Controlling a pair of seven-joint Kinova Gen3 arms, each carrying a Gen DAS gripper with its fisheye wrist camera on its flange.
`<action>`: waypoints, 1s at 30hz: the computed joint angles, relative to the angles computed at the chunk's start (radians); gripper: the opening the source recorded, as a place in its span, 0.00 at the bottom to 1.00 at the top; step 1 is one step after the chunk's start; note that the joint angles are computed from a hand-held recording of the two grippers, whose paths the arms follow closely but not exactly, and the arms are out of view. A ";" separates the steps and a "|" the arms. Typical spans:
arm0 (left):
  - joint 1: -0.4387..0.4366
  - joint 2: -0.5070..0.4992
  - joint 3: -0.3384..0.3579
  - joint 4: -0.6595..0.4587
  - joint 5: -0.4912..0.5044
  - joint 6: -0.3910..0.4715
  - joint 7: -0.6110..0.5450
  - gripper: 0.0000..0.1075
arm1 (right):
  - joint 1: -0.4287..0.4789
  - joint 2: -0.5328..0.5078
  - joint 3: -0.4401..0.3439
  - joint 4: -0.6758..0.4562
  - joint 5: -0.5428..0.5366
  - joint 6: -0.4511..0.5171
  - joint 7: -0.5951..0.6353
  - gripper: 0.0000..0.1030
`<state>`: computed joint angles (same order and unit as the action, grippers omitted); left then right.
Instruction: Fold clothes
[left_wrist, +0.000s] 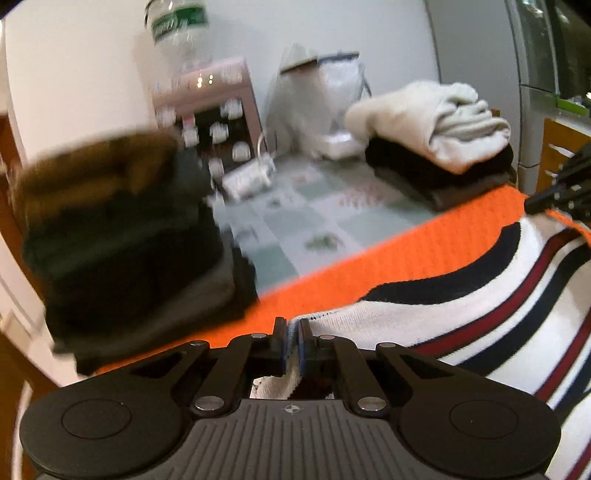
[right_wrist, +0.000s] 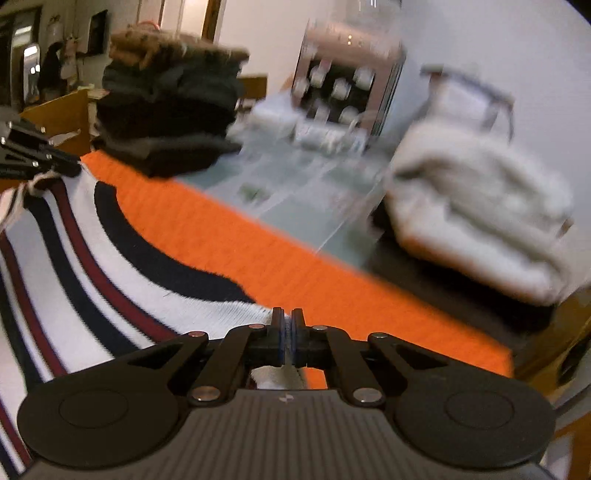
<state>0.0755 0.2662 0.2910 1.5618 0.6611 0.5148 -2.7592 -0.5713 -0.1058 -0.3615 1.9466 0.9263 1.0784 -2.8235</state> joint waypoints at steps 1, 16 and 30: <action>0.021 0.013 -0.013 -0.026 -0.030 0.005 0.026 0.06 | -0.006 0.007 0.005 -0.014 0.015 0.025 0.013 0.00; 0.046 0.112 -0.035 -0.117 -0.238 0.083 0.316 0.26 | 0.138 -0.053 0.060 0.052 -0.183 -0.118 0.054 0.02; -0.034 -0.100 -0.129 0.039 -0.159 0.181 0.344 0.39 | 0.088 -0.078 -0.156 0.058 -0.347 0.041 -0.102 0.11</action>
<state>0.0414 0.1658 0.1615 1.6009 0.5024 0.6956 -2.4155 -0.4838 -0.1838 -0.5178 2.0042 0.5789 1.1189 -2.9255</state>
